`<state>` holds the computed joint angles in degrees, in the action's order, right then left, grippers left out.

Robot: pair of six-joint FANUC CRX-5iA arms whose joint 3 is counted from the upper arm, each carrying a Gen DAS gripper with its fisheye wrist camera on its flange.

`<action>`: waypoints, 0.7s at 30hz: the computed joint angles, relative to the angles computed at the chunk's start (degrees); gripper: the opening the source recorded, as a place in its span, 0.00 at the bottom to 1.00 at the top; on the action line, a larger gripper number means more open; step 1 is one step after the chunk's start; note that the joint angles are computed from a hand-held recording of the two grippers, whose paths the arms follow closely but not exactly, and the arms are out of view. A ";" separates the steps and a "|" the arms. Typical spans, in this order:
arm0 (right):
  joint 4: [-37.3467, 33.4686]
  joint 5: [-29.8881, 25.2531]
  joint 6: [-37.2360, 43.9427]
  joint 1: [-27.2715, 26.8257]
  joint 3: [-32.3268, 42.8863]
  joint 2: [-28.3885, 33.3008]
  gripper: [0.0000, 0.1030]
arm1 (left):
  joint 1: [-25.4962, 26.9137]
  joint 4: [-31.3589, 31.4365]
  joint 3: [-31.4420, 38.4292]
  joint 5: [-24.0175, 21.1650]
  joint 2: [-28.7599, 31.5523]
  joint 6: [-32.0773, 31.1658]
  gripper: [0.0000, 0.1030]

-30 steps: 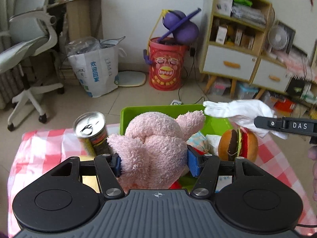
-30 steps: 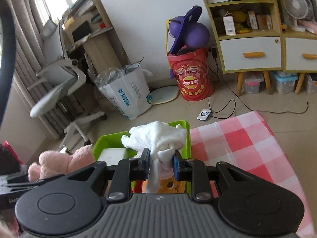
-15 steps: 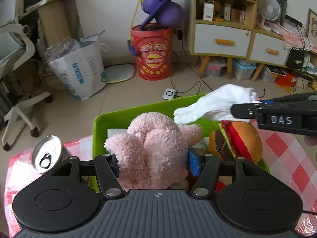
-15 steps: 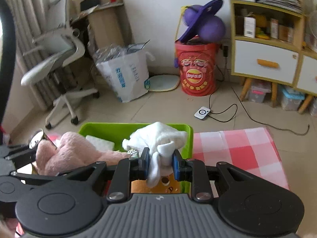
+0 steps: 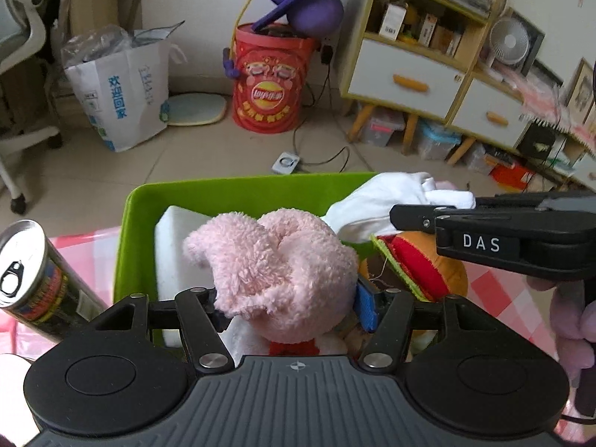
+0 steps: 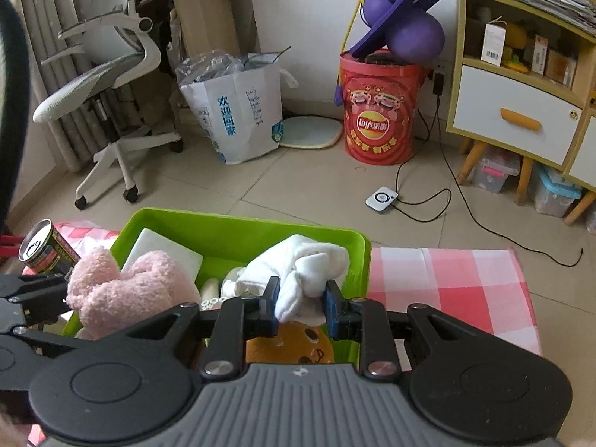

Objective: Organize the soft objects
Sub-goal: 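Open both tools to drop the bunny and glove into the bin, then move both tools back toward the two brown round discs on the table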

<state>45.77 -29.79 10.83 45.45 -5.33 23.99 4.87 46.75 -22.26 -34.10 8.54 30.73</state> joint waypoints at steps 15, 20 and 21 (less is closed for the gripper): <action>10.74 -0.70 -15.32 0.86 -10.23 -10.27 0.50 | 0.82 14.66 -9.80 0.77 -10.29 -11.20 0.82; 10.01 -5.35 -15.70 4.34 -13.48 -15.38 0.55 | 4.34 9.61 -13.59 -1.31 -17.33 -8.46 0.89; 9.83 -6.66 -15.90 5.26 -13.94 -16.25 0.55 | 5.20 9.02 -14.52 -1.91 -18.80 -8.37 0.89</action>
